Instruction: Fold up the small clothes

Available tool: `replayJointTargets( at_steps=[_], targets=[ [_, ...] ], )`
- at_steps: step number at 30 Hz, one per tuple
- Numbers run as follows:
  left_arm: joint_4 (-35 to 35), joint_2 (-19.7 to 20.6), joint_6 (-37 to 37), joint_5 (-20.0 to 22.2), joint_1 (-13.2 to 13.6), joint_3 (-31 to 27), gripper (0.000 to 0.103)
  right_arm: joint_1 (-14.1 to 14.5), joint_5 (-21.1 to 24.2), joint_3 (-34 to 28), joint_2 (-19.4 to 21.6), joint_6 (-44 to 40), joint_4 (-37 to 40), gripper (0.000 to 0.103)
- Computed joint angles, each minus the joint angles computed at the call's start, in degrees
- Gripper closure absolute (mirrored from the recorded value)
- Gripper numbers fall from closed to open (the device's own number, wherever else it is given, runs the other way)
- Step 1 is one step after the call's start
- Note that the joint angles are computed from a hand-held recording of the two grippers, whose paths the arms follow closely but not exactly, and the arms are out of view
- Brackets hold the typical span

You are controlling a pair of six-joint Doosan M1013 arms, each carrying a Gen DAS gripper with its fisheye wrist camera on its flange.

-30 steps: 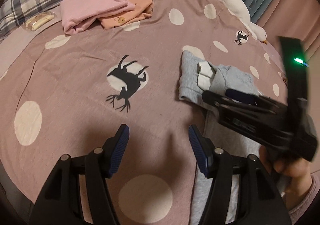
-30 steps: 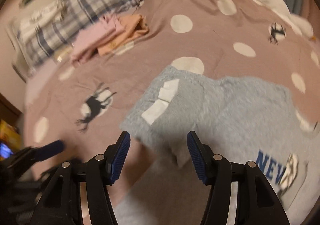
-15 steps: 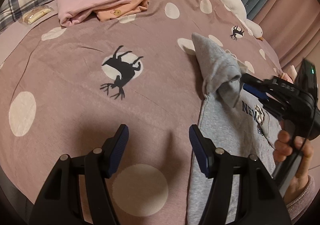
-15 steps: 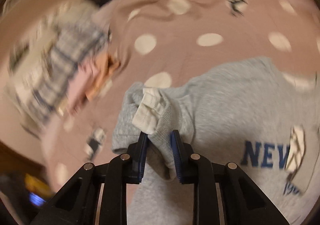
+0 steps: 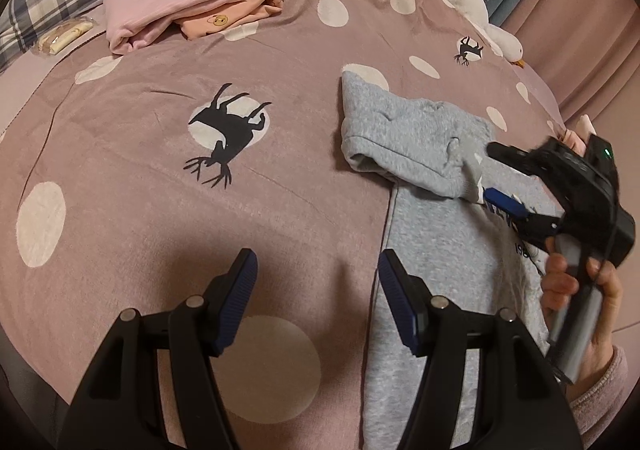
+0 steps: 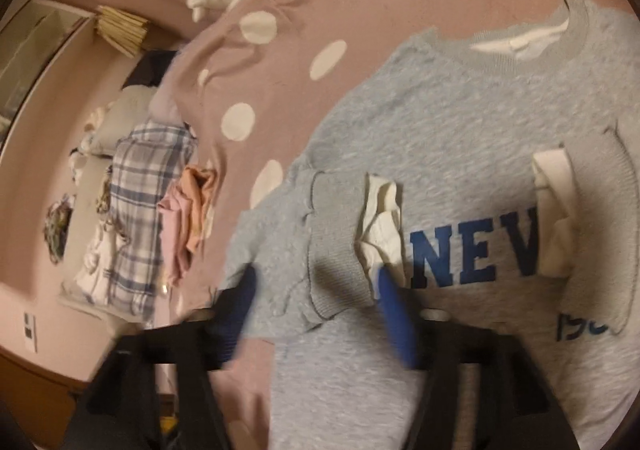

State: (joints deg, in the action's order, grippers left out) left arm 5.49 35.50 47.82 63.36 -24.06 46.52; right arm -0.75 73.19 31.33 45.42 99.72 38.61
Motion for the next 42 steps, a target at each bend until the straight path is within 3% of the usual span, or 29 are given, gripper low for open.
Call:
replayJointTargets(
  at_steps=[3, 8, 11, 13, 17, 30, 42],
  targets=[
    [1.04, 0.07, 0.33, 0.49, -0.33, -0.29, 0.04, 1.07, 0.23, -2.38, 0.89, 1.19, -6.45, 0.036],
    [2.24, 0.44, 0.99, 1.17, -0.76, -1.05, 0.04, 1.65, 1.69, -5.29, 2.67, -0.89, -6.9, 0.036],
    [2.47, 0.65, 1.39, 1.42, -0.95, -1.51, 0.04, 2.37, 4.05, -8.17, 3.92, -1.92, -10.59, 0.056],
    [2.38, 0.67, 1.61, 1.4, -1.0, -1.58, 0.04, 2.66, 4.24, -8.83, 4.13, -3.12, -12.31, 0.077],
    [3.21, 0.72, 1.55, 1.63, -1.3, -1.75, 0.04, 2.04, 2.28, -6.64, 2.69, -4.49, -11.11, 0.092],
    [3.05, 1.02, 2.24, 2.33, -1.76, -2.6, 0.04, 1.5, -3.19, -2.94, -0.18, -7.52, -9.34, 0.095],
    [3.01, 1.49, 3.14, 3.09, -2.48, -3.55, 0.039, 0.82, -7.72, -1.42, -2.55, -9.38, -16.07, 0.095]
  ],
)
